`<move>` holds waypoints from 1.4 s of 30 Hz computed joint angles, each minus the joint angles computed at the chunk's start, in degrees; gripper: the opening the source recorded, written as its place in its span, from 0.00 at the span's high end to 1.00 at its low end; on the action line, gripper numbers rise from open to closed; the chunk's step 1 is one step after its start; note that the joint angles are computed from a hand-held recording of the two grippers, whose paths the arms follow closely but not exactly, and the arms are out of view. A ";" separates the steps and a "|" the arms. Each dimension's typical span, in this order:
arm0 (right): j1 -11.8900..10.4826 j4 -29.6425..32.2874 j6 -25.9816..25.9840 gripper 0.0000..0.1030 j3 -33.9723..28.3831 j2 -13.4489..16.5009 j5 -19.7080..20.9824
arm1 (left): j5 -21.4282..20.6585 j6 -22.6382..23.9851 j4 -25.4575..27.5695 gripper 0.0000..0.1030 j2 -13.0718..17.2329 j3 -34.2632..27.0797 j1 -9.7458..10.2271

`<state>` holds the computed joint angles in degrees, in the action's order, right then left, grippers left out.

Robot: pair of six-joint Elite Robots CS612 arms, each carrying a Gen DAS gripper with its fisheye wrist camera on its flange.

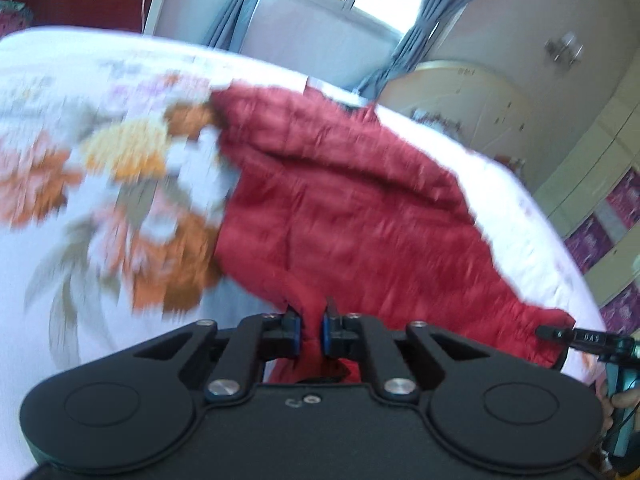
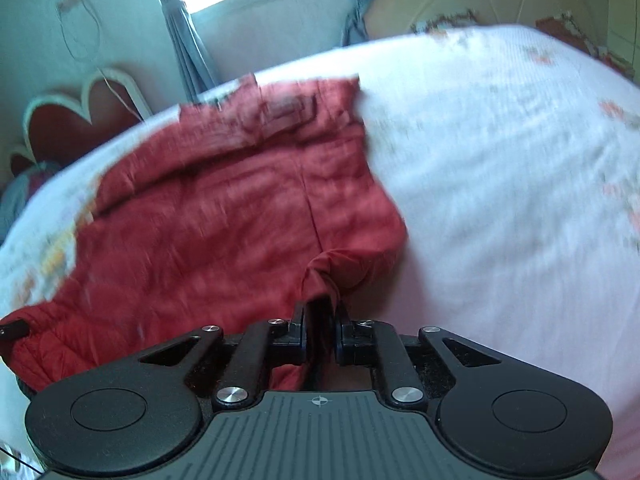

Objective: Fold large clothes
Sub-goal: 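Lift the hem with both tools and fold it over toward the collar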

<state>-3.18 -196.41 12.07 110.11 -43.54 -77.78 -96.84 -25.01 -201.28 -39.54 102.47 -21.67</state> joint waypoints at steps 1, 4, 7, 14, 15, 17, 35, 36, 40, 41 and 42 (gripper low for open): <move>-0.02 -0.84 0.19 0.89 -0.50 0.02 0.05 | 0.18 -0.14 -0.82 0.91 0.20 -0.79 0.07; 0.09 -2.74 0.19 0.89 -3.20 0.68 -0.87 | 0.70 -0.51 -2.00 0.91 1.15 -4.04 0.42; 0.03 -3.51 0.75 0.89 -7.52 2.32 -1.82 | 3.04 0.78 -1.40 0.91 2.45 -8.06 0.47; 0.51 0.61 2.16 0.89 -22.00 8.32 -3.07 | 7.75 2.52 4.95 0.91 7.10 -20.49 0.72; 0.62 1.34 2.37 0.89 -24.27 9.28 -3.19 | 8.36 2.53 5.94 0.91 7.85 -22.35 0.78; 0.80 2.82 2.86 0.89 -29.07 11.40 -3.35 | 9.86 3.02 8.06 0.92 9.38 -26.08 0.83; 1.73 31.43 1.38 0.89 -71.67 32.59 -4.44 | 21.63 4.62 31.46 0.92 25.67 -59.37 1.56; 1.78 32.77 1.10 0.89 -73.58 33.70 -4.67 | 22.37 4.78 32.51 0.92 26.46 -60.76 1.49; 1.84 37.00 0.51 0.89 -80.38 37.47 -5.06 | 24.02 5.27 37.29 0.92 29.18 -65.99 1.36; 1.84 37.62 0.67 0.89 -82.25 38.54 -5.19 | 24.47 5.02 39.05 0.91 29.91 -67.50 1.36; 1.89 37.95 0.80 0.89 -83.41 39.19 -5.33 | 24.92 4.49 40.97 0.91 30.60 -68.97 1.37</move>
